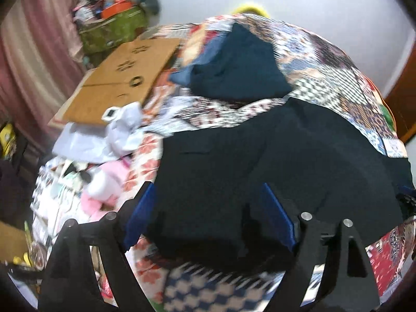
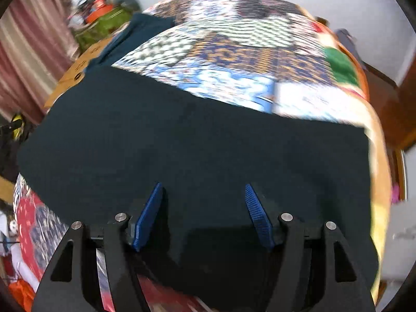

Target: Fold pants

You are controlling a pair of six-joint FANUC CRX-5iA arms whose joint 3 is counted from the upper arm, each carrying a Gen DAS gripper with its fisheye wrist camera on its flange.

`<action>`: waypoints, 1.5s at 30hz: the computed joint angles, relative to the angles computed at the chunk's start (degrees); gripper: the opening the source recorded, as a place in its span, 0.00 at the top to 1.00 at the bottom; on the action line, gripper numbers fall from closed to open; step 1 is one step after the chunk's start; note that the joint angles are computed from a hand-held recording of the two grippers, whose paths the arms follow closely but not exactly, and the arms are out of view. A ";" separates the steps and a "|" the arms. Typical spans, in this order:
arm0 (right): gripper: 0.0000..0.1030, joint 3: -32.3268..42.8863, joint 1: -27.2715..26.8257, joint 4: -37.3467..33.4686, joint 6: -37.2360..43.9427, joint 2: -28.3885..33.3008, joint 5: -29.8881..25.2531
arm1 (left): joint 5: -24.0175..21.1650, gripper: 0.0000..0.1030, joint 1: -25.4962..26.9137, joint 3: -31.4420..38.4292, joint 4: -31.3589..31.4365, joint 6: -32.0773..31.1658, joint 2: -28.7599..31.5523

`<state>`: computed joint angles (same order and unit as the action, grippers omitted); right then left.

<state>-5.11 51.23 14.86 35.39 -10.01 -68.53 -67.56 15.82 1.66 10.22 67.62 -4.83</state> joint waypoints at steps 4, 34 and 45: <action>0.40 -6.26 1.98 6.56 -10.27 -7.79 -0.02 | -1.89 0.19 -5.13 2.20 0.03 0.38 3.50; 0.82 -9.32 -11.36 0.71 -5.56 -8.71 5.52 | -2.12 0.10 -23.57 12.81 -7.57 6.24 14.65; 0.93 -8.40 -10.60 7.76 -7.29 -6.84 -0.14 | -2.07 0.10 -23.71 12.65 -7.91 6.43 14.26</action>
